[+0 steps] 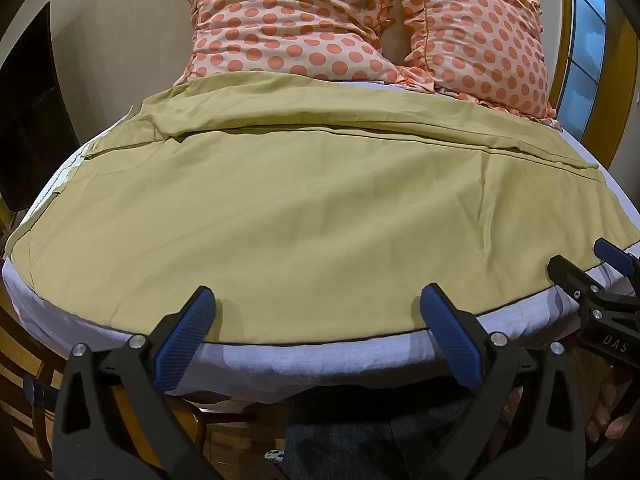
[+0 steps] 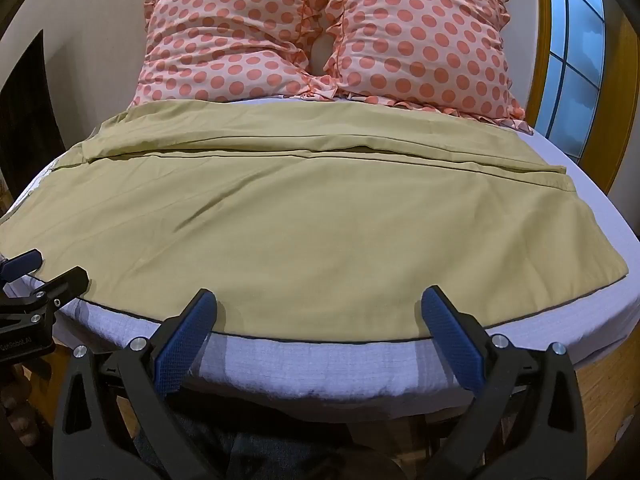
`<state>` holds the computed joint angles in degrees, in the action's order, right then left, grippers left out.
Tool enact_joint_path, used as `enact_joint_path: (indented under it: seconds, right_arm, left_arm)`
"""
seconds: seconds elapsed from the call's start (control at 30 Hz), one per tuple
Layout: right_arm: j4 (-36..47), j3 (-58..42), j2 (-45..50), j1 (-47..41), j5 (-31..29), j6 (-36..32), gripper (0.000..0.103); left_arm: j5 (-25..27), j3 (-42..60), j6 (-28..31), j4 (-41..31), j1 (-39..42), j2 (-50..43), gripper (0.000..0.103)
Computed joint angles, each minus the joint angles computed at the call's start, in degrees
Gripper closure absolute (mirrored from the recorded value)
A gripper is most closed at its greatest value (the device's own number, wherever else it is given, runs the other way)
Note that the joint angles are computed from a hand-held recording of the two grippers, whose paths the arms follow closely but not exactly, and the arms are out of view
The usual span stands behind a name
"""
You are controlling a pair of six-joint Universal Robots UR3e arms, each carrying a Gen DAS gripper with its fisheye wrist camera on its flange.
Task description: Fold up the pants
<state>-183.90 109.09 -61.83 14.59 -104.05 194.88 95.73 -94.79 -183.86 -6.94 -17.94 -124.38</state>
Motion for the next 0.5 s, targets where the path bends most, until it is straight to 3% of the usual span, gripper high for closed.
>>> enact_joint_path:
  seconds: [0.5]
  right_arm:
    - [-0.21, 0.02, 0.11, -0.02, 0.01, -0.04, 0.001]
  left_arm:
    - [-0.09, -0.03, -0.05, 0.09, 0.03, 0.0, 0.002]
